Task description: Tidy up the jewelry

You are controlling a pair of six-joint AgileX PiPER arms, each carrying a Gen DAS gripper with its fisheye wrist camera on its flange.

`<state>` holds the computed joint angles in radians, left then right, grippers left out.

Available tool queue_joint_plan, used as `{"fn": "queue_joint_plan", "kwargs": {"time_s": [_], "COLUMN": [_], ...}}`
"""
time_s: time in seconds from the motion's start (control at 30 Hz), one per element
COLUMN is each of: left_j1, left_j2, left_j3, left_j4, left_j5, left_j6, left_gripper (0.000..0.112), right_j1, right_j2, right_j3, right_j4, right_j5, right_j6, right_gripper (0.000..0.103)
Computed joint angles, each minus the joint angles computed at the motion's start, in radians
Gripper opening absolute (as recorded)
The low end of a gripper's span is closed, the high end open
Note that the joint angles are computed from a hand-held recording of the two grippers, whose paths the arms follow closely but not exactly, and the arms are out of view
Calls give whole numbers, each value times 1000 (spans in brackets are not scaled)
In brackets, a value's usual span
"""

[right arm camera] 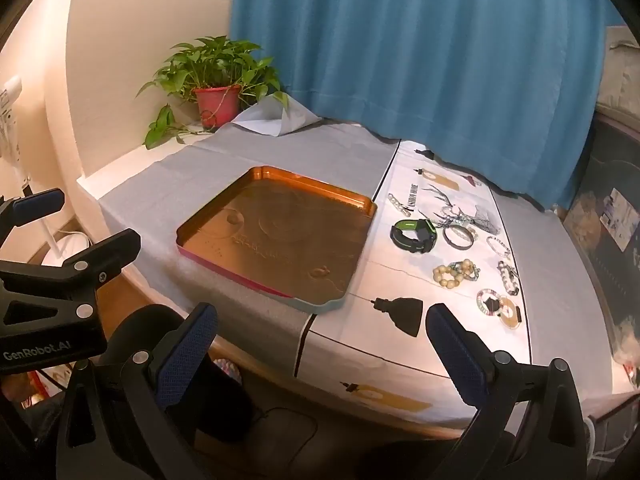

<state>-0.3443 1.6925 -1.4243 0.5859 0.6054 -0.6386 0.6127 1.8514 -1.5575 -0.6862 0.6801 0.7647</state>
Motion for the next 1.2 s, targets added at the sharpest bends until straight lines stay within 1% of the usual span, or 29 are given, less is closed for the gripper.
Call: {"fn": "queue_joint_plan", "kwargs": {"time_s": [1.2], "left_j1": [-7], "left_j2": [-14], "left_j3": [16], "left_j4": [17], "left_j5": [2], "left_j6": [-13], "left_gripper": [103], "right_j1": [9], "right_j2": [-7], "right_j3": [10], "right_j4": [-6], "right_j5": [-2], "right_j6": [18], "right_gripper": [103]}}
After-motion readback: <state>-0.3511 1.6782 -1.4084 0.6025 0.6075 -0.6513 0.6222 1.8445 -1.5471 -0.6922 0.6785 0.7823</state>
